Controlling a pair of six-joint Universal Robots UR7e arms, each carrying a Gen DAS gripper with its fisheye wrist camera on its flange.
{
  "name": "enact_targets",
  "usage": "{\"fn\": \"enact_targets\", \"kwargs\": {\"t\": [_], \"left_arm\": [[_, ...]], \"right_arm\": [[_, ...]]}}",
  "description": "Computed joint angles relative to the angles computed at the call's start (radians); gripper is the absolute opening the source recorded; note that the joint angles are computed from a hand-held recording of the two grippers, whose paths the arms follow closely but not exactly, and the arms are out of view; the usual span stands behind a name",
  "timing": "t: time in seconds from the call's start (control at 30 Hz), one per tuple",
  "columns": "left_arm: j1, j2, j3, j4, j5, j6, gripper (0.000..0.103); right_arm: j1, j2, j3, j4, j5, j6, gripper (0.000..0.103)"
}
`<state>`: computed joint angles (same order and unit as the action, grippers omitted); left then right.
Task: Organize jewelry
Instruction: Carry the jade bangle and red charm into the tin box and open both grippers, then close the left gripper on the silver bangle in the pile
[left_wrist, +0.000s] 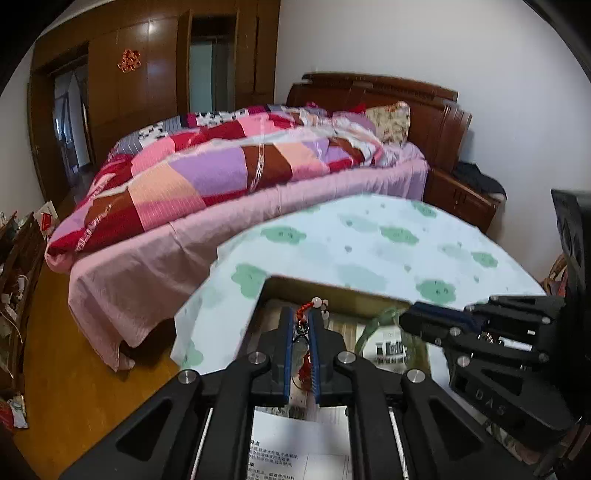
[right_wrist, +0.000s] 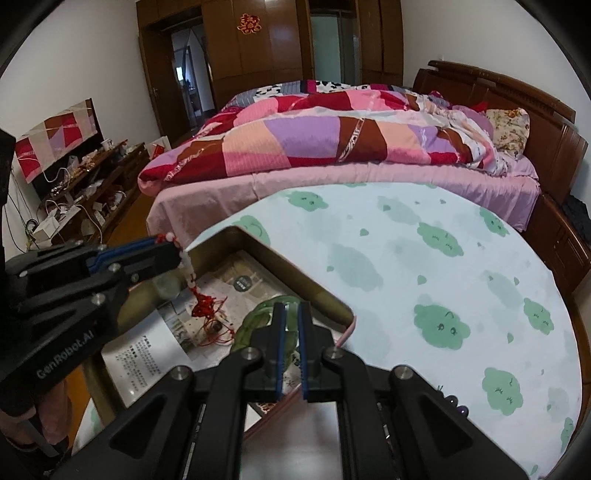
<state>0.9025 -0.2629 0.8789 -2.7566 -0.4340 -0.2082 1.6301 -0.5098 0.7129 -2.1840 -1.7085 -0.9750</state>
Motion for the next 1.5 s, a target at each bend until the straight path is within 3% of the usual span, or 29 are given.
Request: {"fn": "enact_targets", "kwargs": {"t": [0.03, 0.1, 0.17, 0.2, 0.23, 0.27, 0.33, 0.5, 0.73, 0.83, 0.9, 0.93, 0.97, 1.03, 1.1, 1.13, 1.17, 1.3, 1.37, 1.5], "left_arm": [[0.002, 0.001, -0.001, 0.011, -0.007, 0.001, 0.01], [0.003, 0.009, -0.009, 0.018, -0.001, 0.004, 0.024], [-0.001, 0.023, -0.016, -0.03, 0.023, 0.035, 0.07], [-0.006, 0.036, -0.023, -0.095, 0.044, 0.08, 0.078], [-0.008, 0.043, -0.028, -0.137, 0.049, 0.112, 0.085], [-0.01, 0.041, -0.023, -0.165, 0.044, 0.13, 0.085], [-0.013, 0.026, -0.007, -0.157, 0.039, 0.111, 0.085], [-0.018, 0.006, 0.024, -0.165, 0.034, 0.084, 0.085], [-0.031, -0.008, 0.058, -0.086, 0.009, -0.041, 0.085], [-0.045, -0.01, 0.086, -0.107, -0.013, -0.053, 0.085], [-0.054, -0.009, 0.101, -0.121, -0.031, -0.06, 0.085], [-0.059, -0.005, 0.104, -0.122, -0.041, -0.062, 0.085], [-0.065, 0.002, 0.099, -0.101, -0.039, -0.077, 0.085], [-0.073, 0.012, 0.092, -0.069, -0.056, -0.088, 0.085], [-0.082, 0.025, 0.08, -0.039, -0.059, -0.098, 0.085], [-0.088, 0.036, 0.069, -0.021, -0.065, -0.1, 0.085], [-0.092, 0.045, 0.061, -0.014, -0.067, -0.098, 0.085], [-0.108, 0.084, 0.018, 0.042, -0.067, -0.109, 0.085], [-0.111, 0.102, -0.009, 0.082, -0.074, -0.118, 0.085], [-0.11, 0.138, -0.068, 0.141, -0.108, -0.125, 0.085]], "right_arm": [[0.0, 0.007, -0.01, 0.011, -0.004, 0.004, 0.009], [-0.001, 0.019, -0.027, 0.017, -0.01, 0.007, 0.01], [-0.003, 0.02, -0.026, 0.01, -0.003, 0.005, 0.011], [-0.004, 0.019, -0.027, 0.012, 0.002, 0.009, 0.013], [-0.004, 0.018, -0.026, 0.012, 0.001, 0.011, 0.021], [-0.005, 0.018, -0.028, 0.013, 0.003, 0.012, 0.034], [-0.009, 0.01, -0.016, -0.005, 0.013, 0.014, 0.044], [-0.019, -0.01, -0.001, -0.044, 0.018, 0.039, 0.045], [-0.036, -0.057, 0.044, -0.096, 0.006, 0.004, 0.06], [-0.055, -0.102, 0.096, -0.146, -0.004, -0.008, 0.062], [-0.066, -0.127, 0.127, -0.17, -0.021, -0.01, 0.076], [-0.076, -0.144, 0.142, -0.168, -0.032, -0.001, 0.093], [-0.083, -0.152, 0.147, -0.162, -0.03, 0.009, 0.102], [-0.106, -0.184, 0.18, -0.157, -0.017, 0.027, 0.101], [-0.12, -0.214, 0.215, -0.146, -0.018, 0.019, 0.091], [-0.128, -0.232, 0.246, -0.168, -0.023, 0.01, 0.079], [-0.131, -0.24, 0.26, -0.182, -0.03, 0.008, 0.074], [-0.151, -0.253, 0.267, -0.165, -0.034, 0.038, 0.073], [-0.156, -0.255, 0.271, -0.169, -0.045, 0.036, 0.06], [-0.175, -0.266, 0.283, -0.177, -0.036, 0.044, 0.056]]}}
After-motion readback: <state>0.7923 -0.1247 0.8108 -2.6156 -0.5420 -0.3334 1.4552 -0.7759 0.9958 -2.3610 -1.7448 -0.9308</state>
